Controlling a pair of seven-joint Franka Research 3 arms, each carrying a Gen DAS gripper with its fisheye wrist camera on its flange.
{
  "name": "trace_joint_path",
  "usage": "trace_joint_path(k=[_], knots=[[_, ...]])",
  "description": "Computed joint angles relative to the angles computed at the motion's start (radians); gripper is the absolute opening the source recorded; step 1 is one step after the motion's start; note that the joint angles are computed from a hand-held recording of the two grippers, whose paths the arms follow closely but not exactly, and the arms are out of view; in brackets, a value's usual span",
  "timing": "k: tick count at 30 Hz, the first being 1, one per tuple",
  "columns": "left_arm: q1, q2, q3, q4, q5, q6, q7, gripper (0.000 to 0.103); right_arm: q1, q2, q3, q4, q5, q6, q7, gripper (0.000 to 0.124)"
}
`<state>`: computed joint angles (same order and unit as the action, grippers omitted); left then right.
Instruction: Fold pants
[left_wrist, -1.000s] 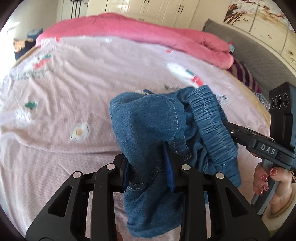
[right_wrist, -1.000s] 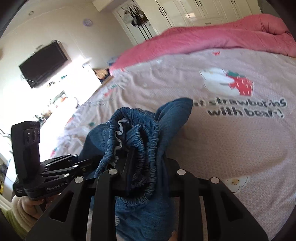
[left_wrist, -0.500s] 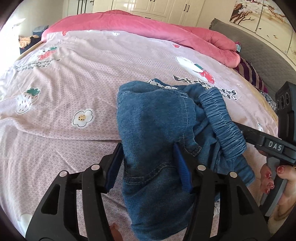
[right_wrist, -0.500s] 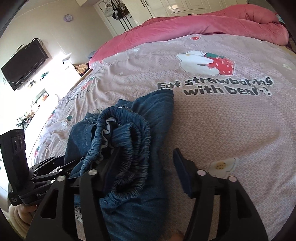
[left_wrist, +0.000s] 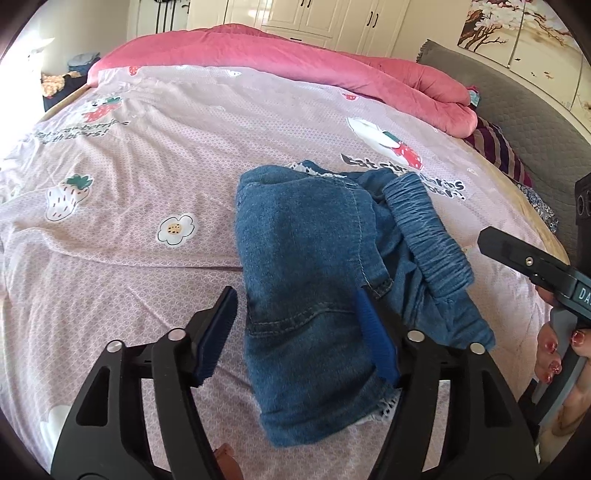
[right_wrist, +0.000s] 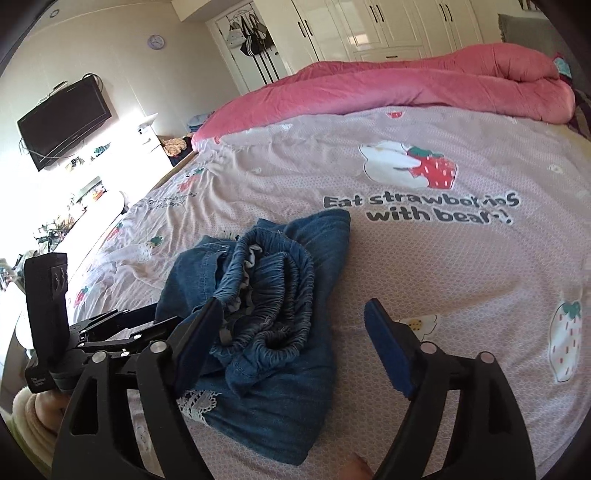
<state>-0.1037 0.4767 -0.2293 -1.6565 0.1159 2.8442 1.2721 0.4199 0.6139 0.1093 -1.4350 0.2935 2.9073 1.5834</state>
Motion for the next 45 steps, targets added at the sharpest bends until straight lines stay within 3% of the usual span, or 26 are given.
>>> trace_joint_path(k=[10, 15, 17, 24, 31, 35, 45], knots=[[-0.016, -0.056, 0.026, -0.052, 0.033, 0.014, -0.036, 0.074, 0.059, -0.059, -0.067, -0.075, -0.075, 0.079, 0.04, 0.091], [-0.026, -0.12, 0.047, -0.124, 0.068, 0.058, -0.085, 0.091, 0.11, -0.112, -0.125, -0.153, -0.128, 0.14, 0.081, 0.095], [-0.03, -0.142, 0.053, -0.15, 0.085, 0.074, -0.104, 0.093, 0.135, -0.131, -0.154, -0.182, -0.152, 0.162, 0.103, 0.097], [-0.066, -0.224, 0.092, -0.245, 0.189, 0.112, -0.203, 0.093, 0.26, -0.201, -0.287, -0.292, -0.251, 0.227, 0.188, 0.098], [-0.103, -0.308, 0.139, -0.356, 0.352, 0.155, -0.381, 0.093, 0.405, -0.263, -0.43, -0.397, -0.327, 0.269, 0.267, 0.098], [-0.125, -0.361, 0.172, -0.432, 0.529, 0.17, -0.57, 0.093, 0.408, -0.294, -0.416, -0.451, -0.329, 0.286, 0.275, 0.098], [-0.059, -0.438, 0.117, -0.541, 0.763, 0.174, -0.802, 0.093, 0.6, -0.338, -0.582, -0.586, -0.306, 0.337, 0.306, 0.098]])
